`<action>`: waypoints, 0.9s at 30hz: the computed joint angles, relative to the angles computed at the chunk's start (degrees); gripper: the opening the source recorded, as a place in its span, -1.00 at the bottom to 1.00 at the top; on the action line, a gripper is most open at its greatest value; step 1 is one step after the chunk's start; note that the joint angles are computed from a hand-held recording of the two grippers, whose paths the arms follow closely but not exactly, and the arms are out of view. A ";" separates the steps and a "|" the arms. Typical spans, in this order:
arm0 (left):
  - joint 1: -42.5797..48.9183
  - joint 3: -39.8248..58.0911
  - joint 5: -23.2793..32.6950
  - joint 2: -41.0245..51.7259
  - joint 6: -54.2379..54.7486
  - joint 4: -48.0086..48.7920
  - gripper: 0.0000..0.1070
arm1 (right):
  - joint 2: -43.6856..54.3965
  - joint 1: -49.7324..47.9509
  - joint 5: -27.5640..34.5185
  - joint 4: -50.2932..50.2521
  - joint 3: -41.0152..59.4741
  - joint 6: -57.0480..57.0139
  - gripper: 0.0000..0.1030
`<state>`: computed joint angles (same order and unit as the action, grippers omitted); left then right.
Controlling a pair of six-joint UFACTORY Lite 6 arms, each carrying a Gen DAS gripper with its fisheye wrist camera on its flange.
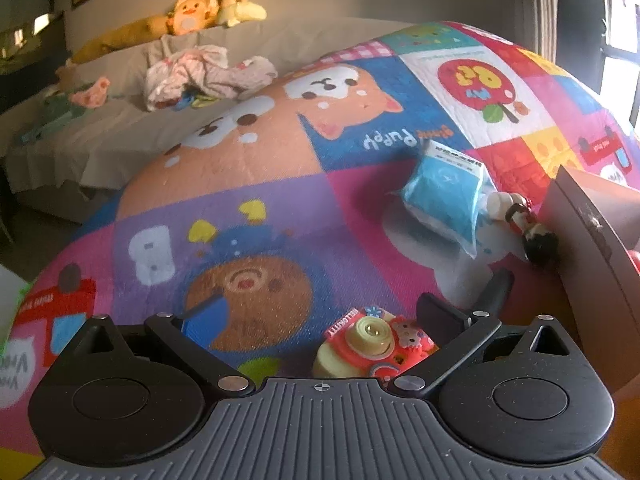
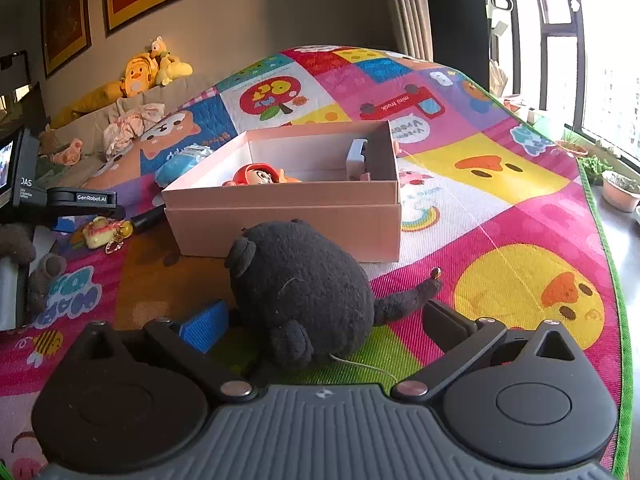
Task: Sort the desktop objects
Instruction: 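Hold the black bear with the right gripper while the left moves to the pink keyring toy, then grasp the pink keyring toy with the left gripper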
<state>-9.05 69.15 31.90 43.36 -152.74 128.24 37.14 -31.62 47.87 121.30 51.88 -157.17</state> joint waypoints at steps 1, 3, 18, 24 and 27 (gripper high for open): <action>-0.08 -0.62 0.41 -0.27 -0.17 0.68 0.92 | 0.03 0.08 -0.17 -0.05 0.10 0.16 1.00; -0.34 -2.83 1.30 -1.38 -1.27 2.77 0.92 | 0.07 0.20 -0.60 -0.19 0.29 0.48 1.00; -1.38 -24.13 5.91 -14.28 -17.19 26.57 0.92 | 0.75 0.88 -1.81 -0.44 1.36 1.34 1.00; -3.79 -12.19 2.42 -6.21 -10.65 17.92 0.92 | 0.68 0.89 -2.04 -0.37 1.32 1.43 1.00; -4.29 -6.41 2.88 -2.69 0.62 6.75 0.92 | 0.61 0.87 -2.21 -0.55 1.29 1.58 1.00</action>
<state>-13.35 62.74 34.79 40.67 -152.12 135.00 37.74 -30.75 45.66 120.75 53.17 -155.59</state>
